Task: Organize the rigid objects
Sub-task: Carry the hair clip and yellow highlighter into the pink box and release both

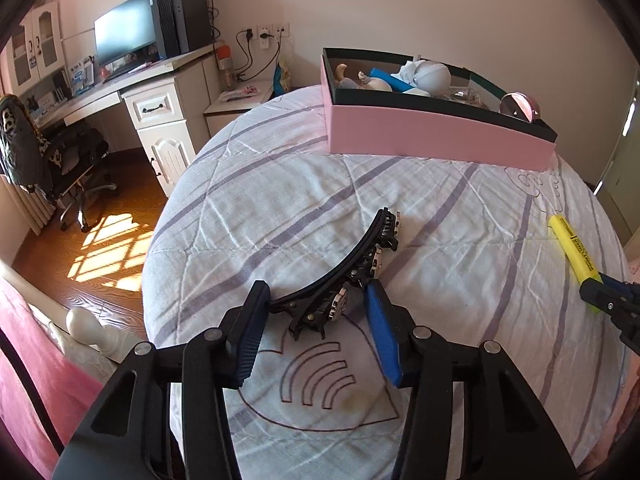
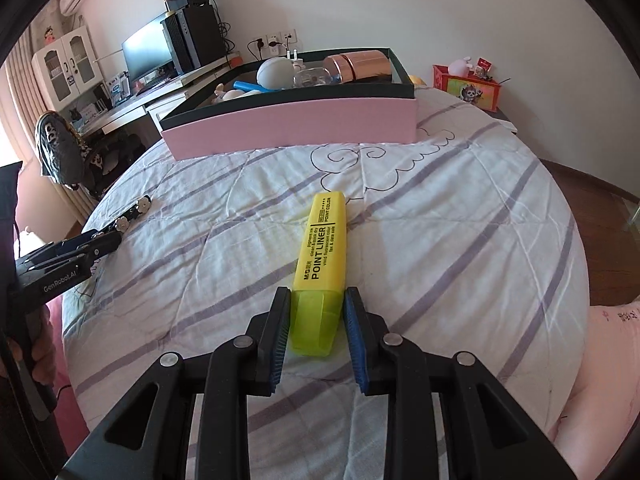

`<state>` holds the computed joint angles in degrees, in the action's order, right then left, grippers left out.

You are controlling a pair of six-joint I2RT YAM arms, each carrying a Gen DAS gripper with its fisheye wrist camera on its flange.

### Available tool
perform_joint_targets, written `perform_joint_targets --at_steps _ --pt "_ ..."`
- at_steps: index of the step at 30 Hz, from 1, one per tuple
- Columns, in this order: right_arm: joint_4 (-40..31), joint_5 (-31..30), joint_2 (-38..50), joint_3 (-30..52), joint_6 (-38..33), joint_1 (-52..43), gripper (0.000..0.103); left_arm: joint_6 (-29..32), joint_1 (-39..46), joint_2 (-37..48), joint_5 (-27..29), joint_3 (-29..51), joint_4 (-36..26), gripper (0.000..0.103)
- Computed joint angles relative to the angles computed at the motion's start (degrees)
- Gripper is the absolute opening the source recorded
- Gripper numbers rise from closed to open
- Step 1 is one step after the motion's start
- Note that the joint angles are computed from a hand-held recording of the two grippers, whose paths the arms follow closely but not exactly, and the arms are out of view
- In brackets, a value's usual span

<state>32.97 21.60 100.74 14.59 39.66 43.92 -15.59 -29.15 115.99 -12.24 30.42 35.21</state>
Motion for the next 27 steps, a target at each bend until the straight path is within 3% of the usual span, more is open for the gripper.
perform_joint_targets --at_steps 5,7,10,12,14,18,22,27 --pt "3.6 -0.6 2.5 0.5 -0.5 -1.8 0.032 -5.0 -3.9 -1.0 -0.6 1.2 -4.2 0.049" --pt "4.3 -0.4 2.9 0.7 -0.7 -2.2 0.041 -4.9 -5.8 -0.4 -2.6 2.4 -5.3 0.049" --pt "3.9 0.4 4.1 2.2 -1.8 -3.0 0.042 -5.2 -7.4 0.5 -4.8 3.3 -5.3 0.05" --pt "4.3 1.5 5.3 2.7 -2.9 -2.7 0.04 -5.6 -8.2 0.5 -5.9 3.2 -5.0 0.05" --pt "3.3 2.1 5.4 3.3 -3.3 -2.5 0.027 -6.0 -8.4 0.2 -5.4 2.8 -4.3 0.049" --pt "4.2 3.1 4.7 2.7 -3.8 -1.4 0.027 -7.3 -9.6 -1.0 -5.9 2.2 -4.2 0.05" --pt "6.3 6.3 1.1 0.0 -1.8 2.2 0.027 -8.2 -12.3 -4.8 -8.1 0.5 -4.7 0.05" --pt "-1.5 15.2 -12.5 -2.0 1.1 10.6 0.027 -9.3 -17.6 -14.6 -13.1 -2.9 -7.3 0.05"
